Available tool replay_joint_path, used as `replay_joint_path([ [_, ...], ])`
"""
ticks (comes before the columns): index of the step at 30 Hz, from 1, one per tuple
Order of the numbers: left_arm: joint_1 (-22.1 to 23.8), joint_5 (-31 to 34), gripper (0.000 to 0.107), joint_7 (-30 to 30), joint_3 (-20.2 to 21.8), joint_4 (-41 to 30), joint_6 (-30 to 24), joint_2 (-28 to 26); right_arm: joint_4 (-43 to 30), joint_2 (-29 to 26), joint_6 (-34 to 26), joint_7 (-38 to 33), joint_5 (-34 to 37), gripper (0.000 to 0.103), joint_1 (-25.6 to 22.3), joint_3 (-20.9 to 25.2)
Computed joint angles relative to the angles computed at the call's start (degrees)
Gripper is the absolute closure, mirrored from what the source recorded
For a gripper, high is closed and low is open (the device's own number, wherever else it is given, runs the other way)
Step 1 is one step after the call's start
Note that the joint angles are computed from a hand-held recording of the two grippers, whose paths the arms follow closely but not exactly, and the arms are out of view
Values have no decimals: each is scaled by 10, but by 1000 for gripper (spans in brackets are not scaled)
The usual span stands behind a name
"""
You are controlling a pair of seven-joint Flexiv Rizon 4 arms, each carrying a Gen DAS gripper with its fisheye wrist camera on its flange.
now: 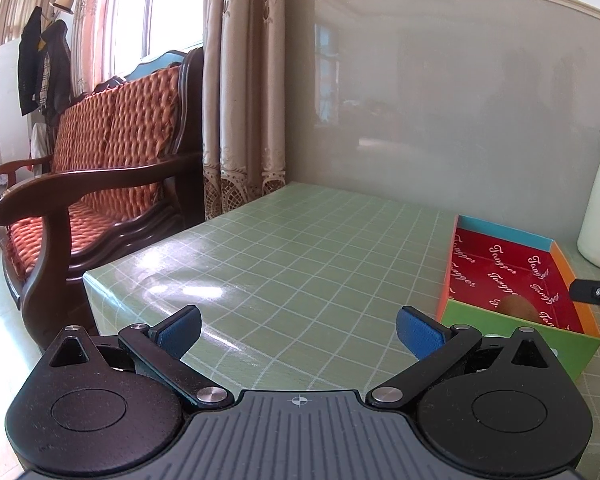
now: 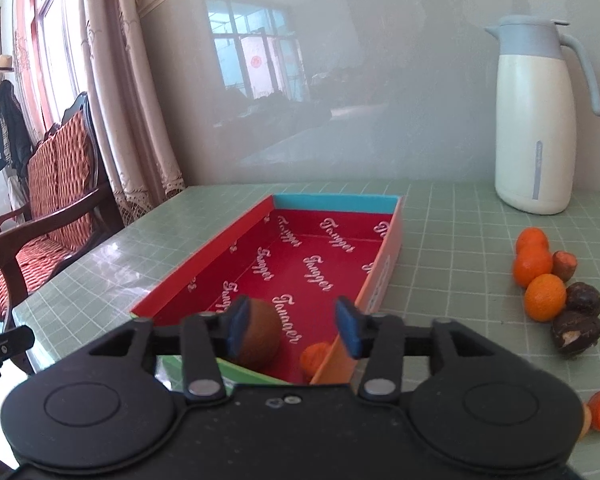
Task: Organize fruits
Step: 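Move the left tool to the small tan round fruit and grasp it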
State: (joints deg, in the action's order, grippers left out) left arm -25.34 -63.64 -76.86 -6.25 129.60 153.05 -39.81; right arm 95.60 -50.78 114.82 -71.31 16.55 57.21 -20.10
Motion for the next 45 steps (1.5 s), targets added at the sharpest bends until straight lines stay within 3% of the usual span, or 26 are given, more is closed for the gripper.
replay_joint_path([
  [1,-1,0,4,1,0,-1,0,-1,3,0,8,-1,6,34,3,-5],
  [4,-3,-1,4,6,-2,-5,0,-2,9,3,19,-9,24,31,12,-16],
  [12,-8,-4,4,23,-6,-21,-1,-8,23,7,22,-25,88,0,39,-56],
  [23,-16,4,4,48,-13,-47,-11,-16,77,30,5,-5,144,0,62,-107],
  [32,-32,6,4,90,-20,-88,-16,-33,140,17,-38,102,194,0,122,-229],
  [39,-39,37,4,108,-22,-110,-21,-44,182,48,-18,197,202,0,87,-207],
  [45,-45,70,4,128,-24,-138,-39,-57,214,27,-18,260,207,0,107,-249],
])
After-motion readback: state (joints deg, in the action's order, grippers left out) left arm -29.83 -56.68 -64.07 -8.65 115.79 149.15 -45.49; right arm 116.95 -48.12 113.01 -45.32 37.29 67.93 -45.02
